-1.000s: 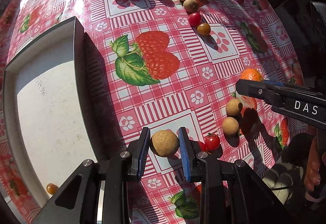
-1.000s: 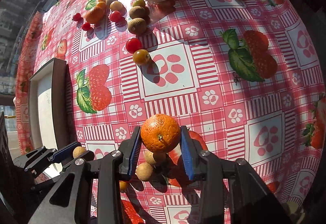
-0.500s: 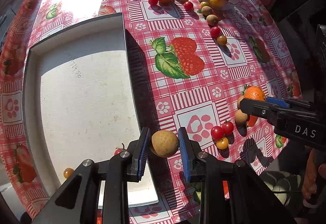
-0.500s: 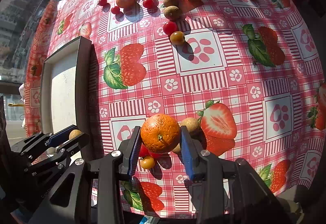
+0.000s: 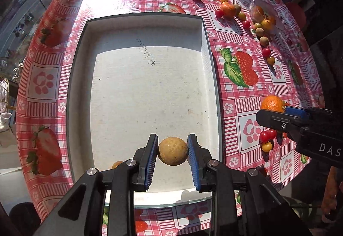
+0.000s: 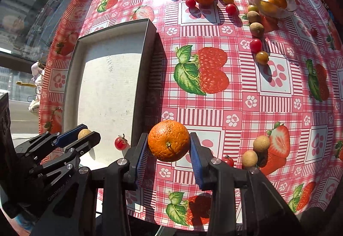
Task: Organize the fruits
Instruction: 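Carry the mandarin and kiwi into the white tray and open both tools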
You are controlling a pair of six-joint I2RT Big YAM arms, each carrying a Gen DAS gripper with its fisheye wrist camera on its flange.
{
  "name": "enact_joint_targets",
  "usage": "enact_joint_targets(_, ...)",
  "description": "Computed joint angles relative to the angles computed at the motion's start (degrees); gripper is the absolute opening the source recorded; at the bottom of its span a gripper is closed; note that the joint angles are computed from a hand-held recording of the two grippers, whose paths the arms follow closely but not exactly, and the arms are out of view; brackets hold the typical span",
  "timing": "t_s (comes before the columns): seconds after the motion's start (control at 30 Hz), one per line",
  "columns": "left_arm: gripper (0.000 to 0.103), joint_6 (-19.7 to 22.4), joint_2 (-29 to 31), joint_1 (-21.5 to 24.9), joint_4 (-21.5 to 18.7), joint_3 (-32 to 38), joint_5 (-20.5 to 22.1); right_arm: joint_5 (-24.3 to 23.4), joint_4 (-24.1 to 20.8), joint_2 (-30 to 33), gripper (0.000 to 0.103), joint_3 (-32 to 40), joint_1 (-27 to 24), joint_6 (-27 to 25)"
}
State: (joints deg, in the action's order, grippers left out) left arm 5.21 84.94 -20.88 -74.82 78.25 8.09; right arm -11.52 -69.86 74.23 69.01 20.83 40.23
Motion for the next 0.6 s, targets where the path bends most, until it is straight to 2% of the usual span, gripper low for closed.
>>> enact_joint_targets(0.33,0.030,1.7,1.1,5.1,1.4,-0.9,-2.0,-0.6,0.7,7.8,0.040,7.0,5.1,-1.0)
enact_joint_targets(0.6,0.030,2.6,3.3,6.2,3.0,-1.4,-3.1,-0.9,0.3,14.8,0.040,11.7,7.4,-2.8)
